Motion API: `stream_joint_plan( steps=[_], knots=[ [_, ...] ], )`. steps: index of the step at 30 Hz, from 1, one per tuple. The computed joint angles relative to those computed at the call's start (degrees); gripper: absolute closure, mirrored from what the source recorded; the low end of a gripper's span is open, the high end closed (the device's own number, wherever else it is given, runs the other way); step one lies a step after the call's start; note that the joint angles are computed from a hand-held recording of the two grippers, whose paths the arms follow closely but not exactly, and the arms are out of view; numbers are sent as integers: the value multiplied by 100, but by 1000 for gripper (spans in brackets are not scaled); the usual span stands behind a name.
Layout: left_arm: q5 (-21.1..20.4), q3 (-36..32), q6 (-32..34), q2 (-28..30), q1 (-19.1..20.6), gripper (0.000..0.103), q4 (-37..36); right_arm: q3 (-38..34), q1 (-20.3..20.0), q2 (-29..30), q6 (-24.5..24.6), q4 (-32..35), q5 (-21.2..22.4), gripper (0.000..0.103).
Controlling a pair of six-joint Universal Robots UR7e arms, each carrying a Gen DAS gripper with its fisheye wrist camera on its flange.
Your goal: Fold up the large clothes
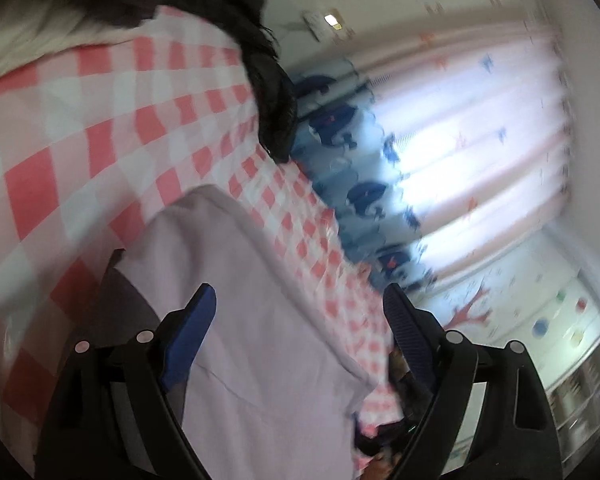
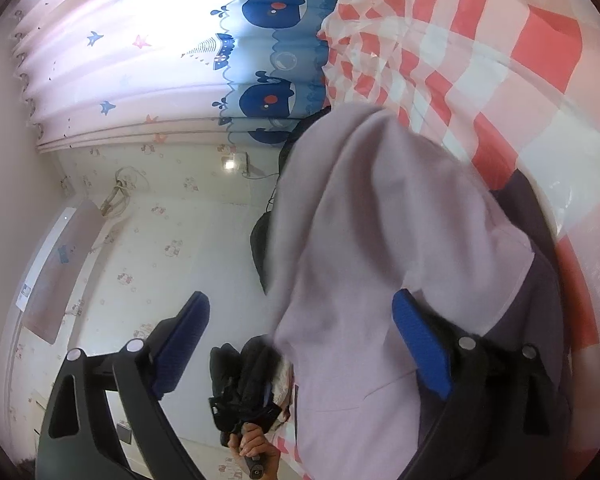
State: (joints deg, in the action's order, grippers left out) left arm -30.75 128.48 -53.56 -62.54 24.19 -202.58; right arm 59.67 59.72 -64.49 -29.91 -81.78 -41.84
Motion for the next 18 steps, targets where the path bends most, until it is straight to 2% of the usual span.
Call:
stream_joint_plan(
  steps=[5, 9, 13, 15, 16, 18],
  knots=[
    [-81, -291, 45, 131, 4, 22, 801, 87, 50, -92, -47, -198, -187, 12],
    [-66, -387, -127, 199, 6, 21, 1278, 501, 166, -400, -39, -1174, -540, 12],
    [85, -652, -164, 327, 14, 21, 2068, 1238, 533, -894, -358, -2777, -1533, 11],
    [178, -862, -114, 433, 9, 21, 2579, 1530, 802, -1052, -850, -3194, -2168, 11],
    [183, -986, -108, 491, 21, 21, 2871, 1775, 1021, -1139, -1211, -3569, -2713, 11],
    [79, -1230, -69, 617, 79, 21, 3355, 2081, 1274, -1188, -1611, -4018, -3407, 11]
  ],
)
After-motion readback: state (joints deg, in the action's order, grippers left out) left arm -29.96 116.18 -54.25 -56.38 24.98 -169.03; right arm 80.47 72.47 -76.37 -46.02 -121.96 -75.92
